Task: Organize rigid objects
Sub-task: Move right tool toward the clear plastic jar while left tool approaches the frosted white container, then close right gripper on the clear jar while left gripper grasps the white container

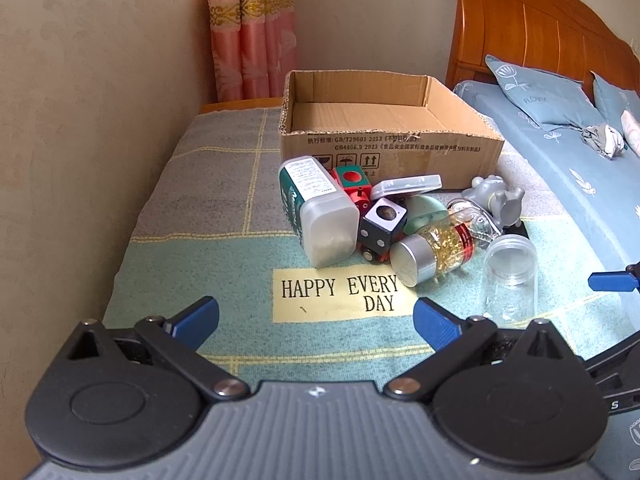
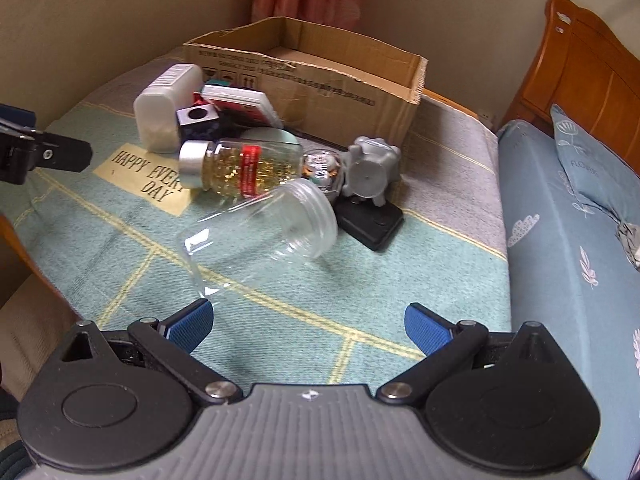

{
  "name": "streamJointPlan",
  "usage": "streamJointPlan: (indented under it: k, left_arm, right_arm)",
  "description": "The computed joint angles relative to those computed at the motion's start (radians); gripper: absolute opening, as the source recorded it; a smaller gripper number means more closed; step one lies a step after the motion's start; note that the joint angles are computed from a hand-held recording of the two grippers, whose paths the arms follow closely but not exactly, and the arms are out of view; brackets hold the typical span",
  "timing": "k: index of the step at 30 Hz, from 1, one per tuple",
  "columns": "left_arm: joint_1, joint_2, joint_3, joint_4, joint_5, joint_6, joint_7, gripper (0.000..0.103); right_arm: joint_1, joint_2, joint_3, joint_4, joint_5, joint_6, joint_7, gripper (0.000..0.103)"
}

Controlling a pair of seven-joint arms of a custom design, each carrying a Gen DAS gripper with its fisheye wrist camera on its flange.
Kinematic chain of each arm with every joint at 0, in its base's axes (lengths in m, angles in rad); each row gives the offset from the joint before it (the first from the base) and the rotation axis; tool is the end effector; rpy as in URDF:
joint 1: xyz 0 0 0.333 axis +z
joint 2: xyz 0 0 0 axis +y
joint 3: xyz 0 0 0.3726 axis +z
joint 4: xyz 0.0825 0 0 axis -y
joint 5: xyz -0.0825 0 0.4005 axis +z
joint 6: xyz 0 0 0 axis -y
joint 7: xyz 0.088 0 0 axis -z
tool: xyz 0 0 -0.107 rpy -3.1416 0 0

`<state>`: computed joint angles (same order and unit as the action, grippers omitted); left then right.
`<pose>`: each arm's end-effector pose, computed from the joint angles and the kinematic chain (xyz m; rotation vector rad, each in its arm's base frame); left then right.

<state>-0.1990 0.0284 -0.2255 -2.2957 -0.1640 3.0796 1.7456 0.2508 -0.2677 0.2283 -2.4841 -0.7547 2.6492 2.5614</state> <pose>0.5327 -0.2252 0.4713 -1.3980 2.1961 -0.8785 0.4083 0.2379 0.4685 -1.9847 1.8030 -0.7823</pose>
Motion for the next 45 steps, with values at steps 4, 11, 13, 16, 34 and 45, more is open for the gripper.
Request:
streamJointPlan:
  k: [4,11,13,16,34,45]
  left_arm:
    - [0.012,0.014,-0.018,0.017,-0.093,-0.015,0.089,0.102]
    - [0.024,0.046,-0.041,0.057,-0.197,-0.049,0.205,0.102]
    - [0.019,0.061,-0.034,0.073,-0.17,-0.055,0.187,0.102]
    - [0.009,0.087,-0.018,0.103,-0.101,-0.063,0.133,0.102]
    - [-0.037,0.264,0.076,0.329,0.247,-0.072,-0.196,0.102]
    - [-0.014,0.237,0.123,0.287,0.256,-0.044,-0.284,0.102]
  right_arm:
    - [-0.002,0.013,-0.012,-0.004,-0.024,0.096,-0.053,0.103]
    - [-0.026,0.054,-0.02,0.024,-0.06,0.156,-0.106,0.103]
    - [-0.025,0.066,-0.032,0.029,-0.045,0.177,-0.132,0.103]
    - [-0.032,0.088,-0.039,0.041,-0.043,0.204,-0.148,0.103]
    - [-0.039,0.143,-0.072,0.071,0.002,0.273,-0.17,0.103]
    - [-0.033,0.139,-0.07,0.069,0.026,0.259,-0.18,0.103]
